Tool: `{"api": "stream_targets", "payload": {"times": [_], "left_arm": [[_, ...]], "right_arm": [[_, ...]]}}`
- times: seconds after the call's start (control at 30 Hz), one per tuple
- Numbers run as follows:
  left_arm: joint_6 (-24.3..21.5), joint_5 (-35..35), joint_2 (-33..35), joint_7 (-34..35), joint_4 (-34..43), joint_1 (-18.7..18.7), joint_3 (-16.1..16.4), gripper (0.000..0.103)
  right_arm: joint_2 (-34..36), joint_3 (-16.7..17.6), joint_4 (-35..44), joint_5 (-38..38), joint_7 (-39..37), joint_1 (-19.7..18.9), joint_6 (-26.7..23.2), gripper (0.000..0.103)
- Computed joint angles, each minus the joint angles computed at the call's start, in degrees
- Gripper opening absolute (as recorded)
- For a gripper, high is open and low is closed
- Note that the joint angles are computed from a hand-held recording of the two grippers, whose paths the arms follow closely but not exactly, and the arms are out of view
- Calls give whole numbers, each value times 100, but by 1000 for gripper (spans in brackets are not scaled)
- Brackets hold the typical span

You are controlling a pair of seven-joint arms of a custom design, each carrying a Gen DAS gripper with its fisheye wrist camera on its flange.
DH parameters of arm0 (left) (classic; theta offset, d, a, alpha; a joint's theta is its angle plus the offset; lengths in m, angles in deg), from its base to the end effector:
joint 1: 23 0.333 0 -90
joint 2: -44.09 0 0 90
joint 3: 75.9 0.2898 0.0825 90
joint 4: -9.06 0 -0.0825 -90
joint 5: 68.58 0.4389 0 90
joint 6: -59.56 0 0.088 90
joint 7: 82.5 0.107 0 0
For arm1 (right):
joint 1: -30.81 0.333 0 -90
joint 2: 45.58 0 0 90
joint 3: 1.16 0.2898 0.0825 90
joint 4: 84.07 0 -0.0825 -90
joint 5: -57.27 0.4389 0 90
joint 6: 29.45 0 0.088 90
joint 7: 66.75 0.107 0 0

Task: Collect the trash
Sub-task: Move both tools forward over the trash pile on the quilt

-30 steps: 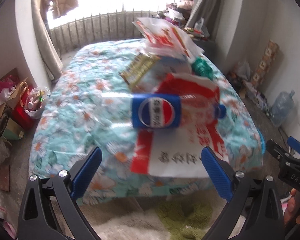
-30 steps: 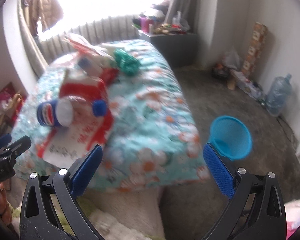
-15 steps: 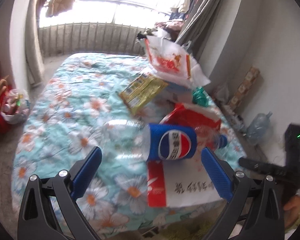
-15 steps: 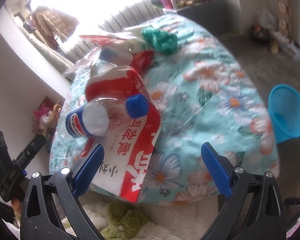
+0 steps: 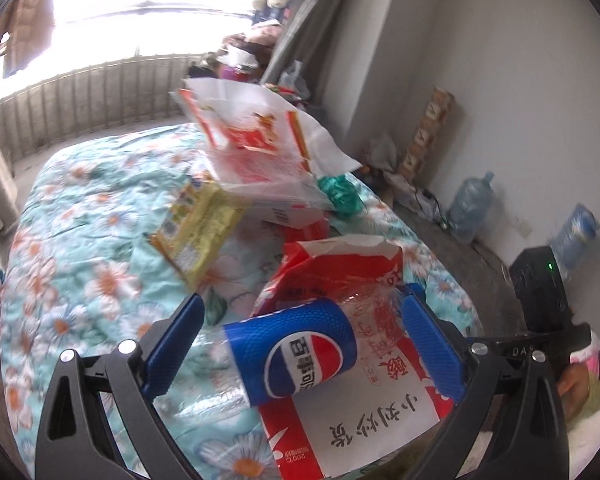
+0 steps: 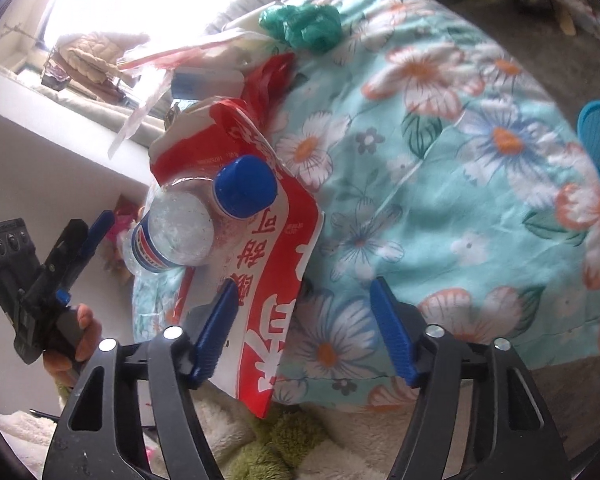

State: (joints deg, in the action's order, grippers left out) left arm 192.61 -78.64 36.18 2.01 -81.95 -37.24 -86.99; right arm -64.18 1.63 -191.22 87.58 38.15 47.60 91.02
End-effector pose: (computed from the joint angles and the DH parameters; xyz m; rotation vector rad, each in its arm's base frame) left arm 0.5431 -0.2720 0.7630 -1.5504 2.0945 -1.1524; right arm 0.5123 0.2121 0.6892 -1.6580 1.7556 0.2418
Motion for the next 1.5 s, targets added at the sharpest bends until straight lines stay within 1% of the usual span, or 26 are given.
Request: {"api": "stream_targets", "payload": {"times": [0.07, 0.17, 0.3, 0.37, 0.43, 0.57, 0.7, 0.83, 0.9, 0.97, 1.0, 1.03, 1.17, 1.2, 1.27, 1.37, 1.43, 1.5], "left_arm": [[-90, 46, 84, 72, 100, -13, -23, 93], [-239, -37, 210, 375, 232, -44, -37, 92], [-519, 480, 407, 688, 475, -43, -141, 92], [-553, 412, 417, 803, 509, -40, -139, 92], [-586, 382, 405, 768, 530, -31, -141, 92], [-362, 254, 144, 730, 245, -22, -113, 92], [-233, 277, -135, 506, -72, -11, -65, 90], [-114, 381, -372, 169, -324, 23, -22, 87], [-41, 472, -474, -51, -431, 59, 1, 85], [8, 588, -539, -301, -501, 104, 15, 82], [24, 665, -565, -460, -533, 137, 18, 79], [35, 709, -599, -583, -573, 159, 31, 77], [86, 704, -754, -1055, -761, 231, 125, 70], [118, 666, -812, -1139, -827, 241, 156, 68], [226, 639, -961, -1269, -1003, 261, 201, 67], [361, 688, -1069, -1440, -1133, 287, 225, 65], [400, 536, -1085, -1482, -1128, 252, 300, 62], [533, 400, -1088, -1473, -1119, 230, 360, 60]], "right_arm": [[77, -44, 79, 76, -61, 8, -39, 60], [174, -86, 164, 177, -219, 10, -67, 57], [248, -92, 217, 278, -325, -3, -66, 56], [290, -90, 262, 317, -312, -17, -57, 56], [222, -99, 210, 341, -289, -42, -1, 56], [124, -122, 202, 227, -292, -119, 85, 56], [6, -123, 229, 139, -339, -148, 200, 56], [-97, -149, 232, 321, -339, -102, 403, 57], [-116, -155, 211, 552, -354, -17, 535, 58], [-41, -185, 241, 938, -391, 119, 632, 60], [20, -208, 282, 1149, -393, 181, 636, 60], [87, -162, 303, 1239, -346, 228, 691, 60], [382, -142, 572, 1608, -162, 332, 540, 61], [418, -119, 616, 1618, -140, 339, 516, 61], [443, -77, 675, 1583, -151, 346, 480, 65], [477, 2, 740, 1382, -63, 343, 420, 66], [445, 15, 718, 1295, -40, 334, 420, 66], [395, 29, 697, 1109, -16, 296, 460, 66]]}}
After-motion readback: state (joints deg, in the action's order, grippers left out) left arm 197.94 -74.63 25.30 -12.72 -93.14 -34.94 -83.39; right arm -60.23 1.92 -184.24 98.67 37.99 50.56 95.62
